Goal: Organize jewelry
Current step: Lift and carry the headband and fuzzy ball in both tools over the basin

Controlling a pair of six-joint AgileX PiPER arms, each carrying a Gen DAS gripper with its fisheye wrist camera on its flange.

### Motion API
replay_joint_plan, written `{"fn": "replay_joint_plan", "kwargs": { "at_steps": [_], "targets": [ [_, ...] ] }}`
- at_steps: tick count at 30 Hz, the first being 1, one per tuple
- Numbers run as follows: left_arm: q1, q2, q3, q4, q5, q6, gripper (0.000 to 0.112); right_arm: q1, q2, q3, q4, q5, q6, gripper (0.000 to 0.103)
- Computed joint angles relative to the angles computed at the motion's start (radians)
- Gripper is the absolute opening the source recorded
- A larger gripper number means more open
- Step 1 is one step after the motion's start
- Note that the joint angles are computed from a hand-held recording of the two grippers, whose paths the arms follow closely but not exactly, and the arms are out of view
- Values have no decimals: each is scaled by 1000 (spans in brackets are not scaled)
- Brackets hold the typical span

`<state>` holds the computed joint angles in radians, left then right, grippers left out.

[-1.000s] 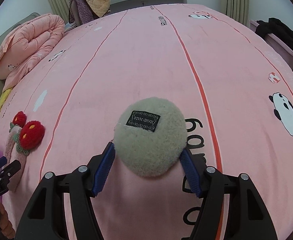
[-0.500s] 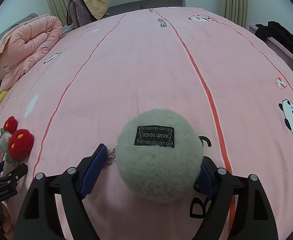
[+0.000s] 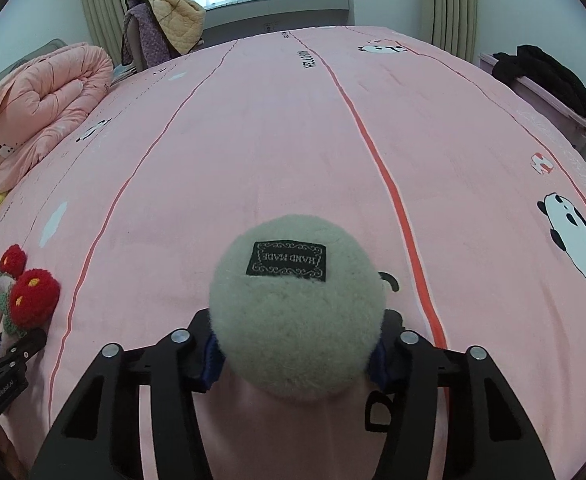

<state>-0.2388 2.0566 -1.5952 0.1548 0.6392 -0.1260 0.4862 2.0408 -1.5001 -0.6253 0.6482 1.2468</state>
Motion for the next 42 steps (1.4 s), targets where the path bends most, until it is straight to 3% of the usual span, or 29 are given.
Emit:
{"fn": "replay_joint_plan", "kwargs": {
  "at_steps": [1, 6, 11, 15, 30, 42],
  "targets": [
    [-9, -5, 2, 33, 9, -24, 11, 4, -7, 5, 2, 0, -2, 49],
    [-6, -74, 69, 16, 5, -5, 10, 46, -66, 71, -25, -3, 26, 48],
    [16, -209, 183, -117, -12, 111, 10, 104, -172, 203, -63, -20, 126, 48],
    [36, -334, 265, -252, 24, 215, 10, 168, -266, 285, -93, 7, 215, 48],
    [76, -694, 374, -424, 169, 347, 10, 456, -466, 267, -160, 310, 359, 48],
    [305, -874, 293, -606, 336, 549, 10, 674, -402, -38, -249, 550, 319, 48]
  ]
}}
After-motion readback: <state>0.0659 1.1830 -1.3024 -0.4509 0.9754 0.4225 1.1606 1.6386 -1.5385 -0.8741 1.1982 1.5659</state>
